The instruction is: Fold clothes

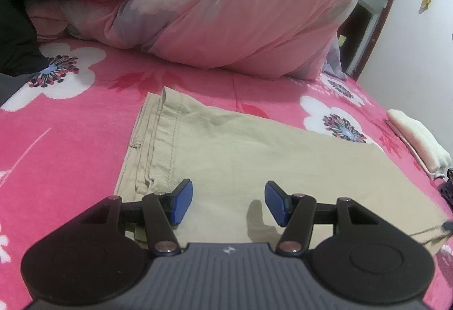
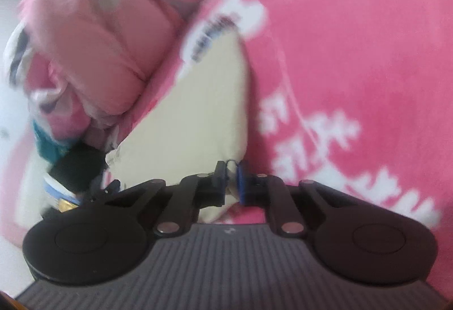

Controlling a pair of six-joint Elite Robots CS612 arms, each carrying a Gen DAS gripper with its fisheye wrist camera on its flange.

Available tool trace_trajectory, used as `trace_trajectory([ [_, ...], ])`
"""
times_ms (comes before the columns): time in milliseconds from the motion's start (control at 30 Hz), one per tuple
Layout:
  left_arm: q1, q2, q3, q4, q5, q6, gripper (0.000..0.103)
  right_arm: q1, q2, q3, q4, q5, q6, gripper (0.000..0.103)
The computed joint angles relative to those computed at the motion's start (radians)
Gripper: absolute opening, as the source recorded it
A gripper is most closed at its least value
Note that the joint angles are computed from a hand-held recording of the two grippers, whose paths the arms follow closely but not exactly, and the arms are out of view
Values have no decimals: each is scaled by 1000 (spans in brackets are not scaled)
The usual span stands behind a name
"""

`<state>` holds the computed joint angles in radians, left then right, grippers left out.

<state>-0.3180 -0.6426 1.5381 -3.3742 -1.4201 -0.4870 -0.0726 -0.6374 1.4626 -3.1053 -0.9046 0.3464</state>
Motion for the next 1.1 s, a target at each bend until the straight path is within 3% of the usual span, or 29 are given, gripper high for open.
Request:
trace_trajectory([
  [100,3,0,0,-1,-8,-8,56,37,-42,24,32,-159,-135,5],
  [200,3,2,0,-8,-9,0,56,62,-28,6,111,-286,-217,5],
  [300,0,1,1,-4,0,23,56,54,-22,20,74,-273,-193,9],
  [333,1,1,2,-5,-1,28,56,51,-27,31,53,-280,-188,16],
  [500,3,4,4,-19,-8,47,56,56,-61,70,-82,-383,-204,20],
  [633,0,6,3,-22,2,47,56,84,-18,17,-170,-366,-310,18],
  [733,0,7,4,-29,5,44,56,104,23,-22,-155,-385,-434,16],
  [867,0,10,6,-44,1,54,57,103,46,-16,-159,-395,-541,14],
  [1000,0,10,7,-47,0,65,57,113,27,-44,-114,-415,-540,14],
  [1100,1,10,5,-45,-2,49,59,124,56,-104,-136,-427,-531,14],
])
